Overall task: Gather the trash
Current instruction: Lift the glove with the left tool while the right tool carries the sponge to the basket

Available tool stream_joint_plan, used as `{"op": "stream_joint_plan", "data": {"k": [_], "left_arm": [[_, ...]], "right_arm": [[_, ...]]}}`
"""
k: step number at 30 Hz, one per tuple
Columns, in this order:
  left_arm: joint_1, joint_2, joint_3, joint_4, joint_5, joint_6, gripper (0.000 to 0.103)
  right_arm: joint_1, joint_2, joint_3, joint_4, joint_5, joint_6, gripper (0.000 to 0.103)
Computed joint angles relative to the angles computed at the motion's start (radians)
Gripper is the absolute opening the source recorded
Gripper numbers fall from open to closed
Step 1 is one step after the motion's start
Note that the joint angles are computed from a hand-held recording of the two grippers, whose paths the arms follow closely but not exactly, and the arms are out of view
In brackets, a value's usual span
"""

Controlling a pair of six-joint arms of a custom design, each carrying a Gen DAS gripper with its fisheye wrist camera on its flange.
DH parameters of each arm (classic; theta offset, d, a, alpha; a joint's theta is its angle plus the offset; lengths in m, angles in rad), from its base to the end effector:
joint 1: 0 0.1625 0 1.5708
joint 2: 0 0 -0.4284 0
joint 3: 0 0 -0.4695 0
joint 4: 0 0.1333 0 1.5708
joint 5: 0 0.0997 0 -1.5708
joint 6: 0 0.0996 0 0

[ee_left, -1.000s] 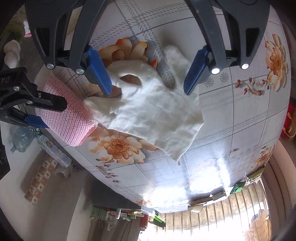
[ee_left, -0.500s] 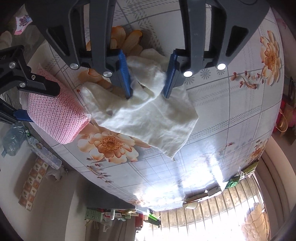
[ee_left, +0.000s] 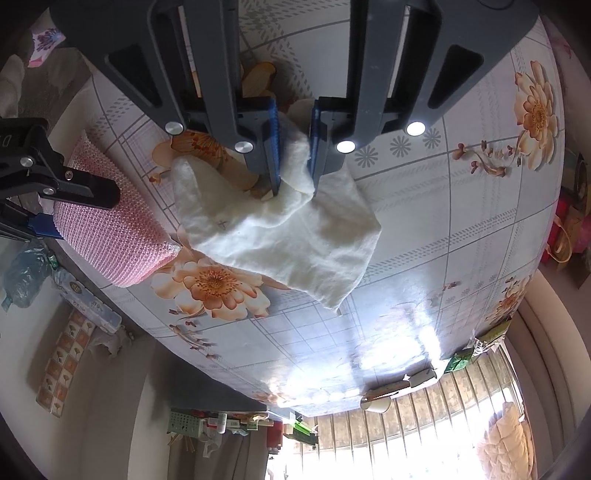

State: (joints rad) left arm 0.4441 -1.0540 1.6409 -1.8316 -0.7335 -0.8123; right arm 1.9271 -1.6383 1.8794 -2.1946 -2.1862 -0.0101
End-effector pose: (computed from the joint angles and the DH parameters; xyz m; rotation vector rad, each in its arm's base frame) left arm -0.5211 -0.4775 0.1798 0.5346 2.2805 -0.6397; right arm 0.2628 -0.4889 0.4396 0.3080 -2.5182 0.6218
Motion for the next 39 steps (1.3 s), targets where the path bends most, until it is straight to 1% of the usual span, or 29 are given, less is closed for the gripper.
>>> {"op": "stream_joint_plan", "data": {"k": [8,14,20,24,27,29,32,34,36,39], "left_arm": [[-0.012,-0.016,0.005,0.0,0.029,-0.011,0.01],[-0.025,-0.032,0.007,-0.021,0.037,-0.012,0.01],[-0.037,-0.057,0.011,-0.111,0.034,0.049,0.009],[-0.038,-0.04,-0.025,-0.16,0.006,0.112,0.008],[-0.039,-0.011,-0.065,-0.213,-0.016,0.179,0.008],[-0.039,0.018,-0.103,-0.253,-0.041,0.228,0.008],[-0.038,0.079,-0.174,-0.313,-0.105,0.305,0.008],[-0.036,0.131,-0.233,-0.347,-0.161,0.357,0.008],[-0.031,0.195,-0.305,-0.366,-0.225,0.406,0.008],[-0.023,0.311,-0.435,-0.353,-0.324,0.462,0.008]], "right_arm": [[-0.009,-0.016,-0.005,0.002,0.053,0.026,0.079],[-0.008,-0.027,-0.008,-0.012,0.094,0.024,0.079],[0.007,-0.041,-0.005,-0.056,0.134,0.025,0.079],[-0.001,-0.08,0.012,-0.099,0.185,0.03,0.079],[-0.017,-0.119,0.019,-0.123,0.209,0.038,0.079],[-0.032,-0.152,0.025,-0.145,0.212,0.044,0.079],[-0.065,-0.218,0.04,-0.188,0.213,0.061,0.079],[-0.095,-0.266,0.051,-0.215,0.203,0.074,0.079],[-0.129,-0.314,0.063,-0.236,0.175,0.088,0.079],[-0.206,-0.386,0.079,-0.254,0.16,0.106,0.079]]}}
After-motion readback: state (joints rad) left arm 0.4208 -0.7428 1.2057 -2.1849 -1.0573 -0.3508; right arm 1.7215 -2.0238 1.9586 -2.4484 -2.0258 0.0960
